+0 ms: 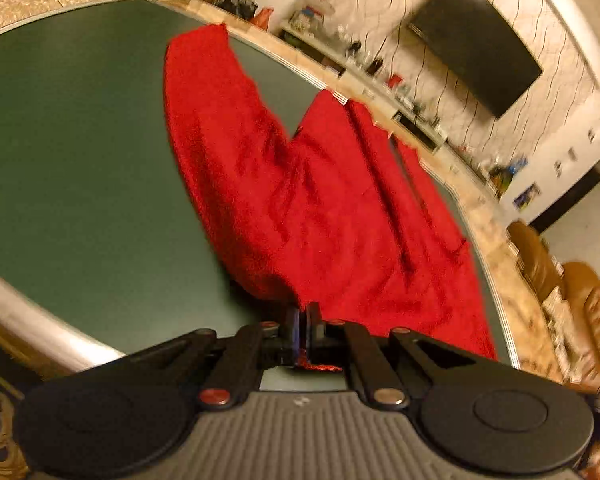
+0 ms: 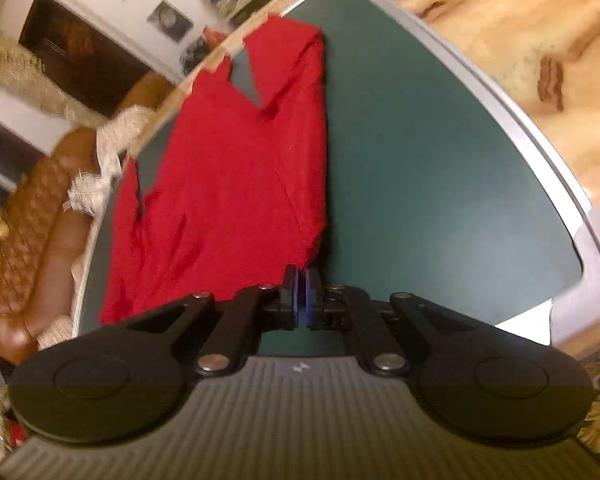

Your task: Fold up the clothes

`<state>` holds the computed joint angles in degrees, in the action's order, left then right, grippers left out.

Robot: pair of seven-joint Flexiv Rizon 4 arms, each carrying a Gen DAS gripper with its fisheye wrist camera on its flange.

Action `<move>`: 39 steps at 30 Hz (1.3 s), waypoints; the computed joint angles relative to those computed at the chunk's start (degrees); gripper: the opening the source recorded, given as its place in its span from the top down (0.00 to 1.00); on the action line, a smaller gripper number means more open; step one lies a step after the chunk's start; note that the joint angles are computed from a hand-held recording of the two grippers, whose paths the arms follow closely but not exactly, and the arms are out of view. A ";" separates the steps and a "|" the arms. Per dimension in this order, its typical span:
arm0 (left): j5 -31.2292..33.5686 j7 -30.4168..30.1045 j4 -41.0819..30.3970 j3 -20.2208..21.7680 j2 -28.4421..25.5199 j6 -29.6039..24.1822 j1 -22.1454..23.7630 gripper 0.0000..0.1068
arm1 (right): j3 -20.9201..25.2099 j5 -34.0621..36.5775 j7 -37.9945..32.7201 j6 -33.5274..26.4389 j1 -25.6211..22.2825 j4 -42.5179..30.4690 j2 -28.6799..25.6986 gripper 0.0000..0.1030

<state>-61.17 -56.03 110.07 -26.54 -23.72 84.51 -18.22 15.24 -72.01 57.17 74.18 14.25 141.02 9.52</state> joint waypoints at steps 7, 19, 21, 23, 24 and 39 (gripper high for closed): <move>2.42 -0.90 0.15 3.29 2.58 -2.53 0.04 0.88 | 4.02 24.11 -24.57 -12.17 7.42 -4.64 1.35 0.85; 21.00 -9.08 -19.15 4.70 -9.94 -8.10 -2.68 0.77 | -5.91 19.02 -42.34 -10.76 -4.17 -11.05 -3.00 0.63; 22.82 -10.59 -20.20 4.39 -11.42 -8.07 -3.11 0.77 | -8.90 20.48 -47.47 -6.75 -6.40 -14.99 -7.92 0.63; 24.43 -12.09 -20.99 4.25 -12.46 -8.27 -3.32 0.77 | -12.17 21.24 -52.51 -5.00 -7.26 -19.63 -12.94 0.63; 25.20 -12.63 -21.12 4.21 -12.68 -8.47 -3.30 0.77 | -12.55 22.01 -55.09 -2.93 -8.90 -20.57 -14.47 0.63; 29.03 -16.60 -21.89 2.89 -14.00 -9.76 -2.04 0.66 | -15.69 46.41 -89.16 -11.03 -8.41 -60.07 -45.72 0.64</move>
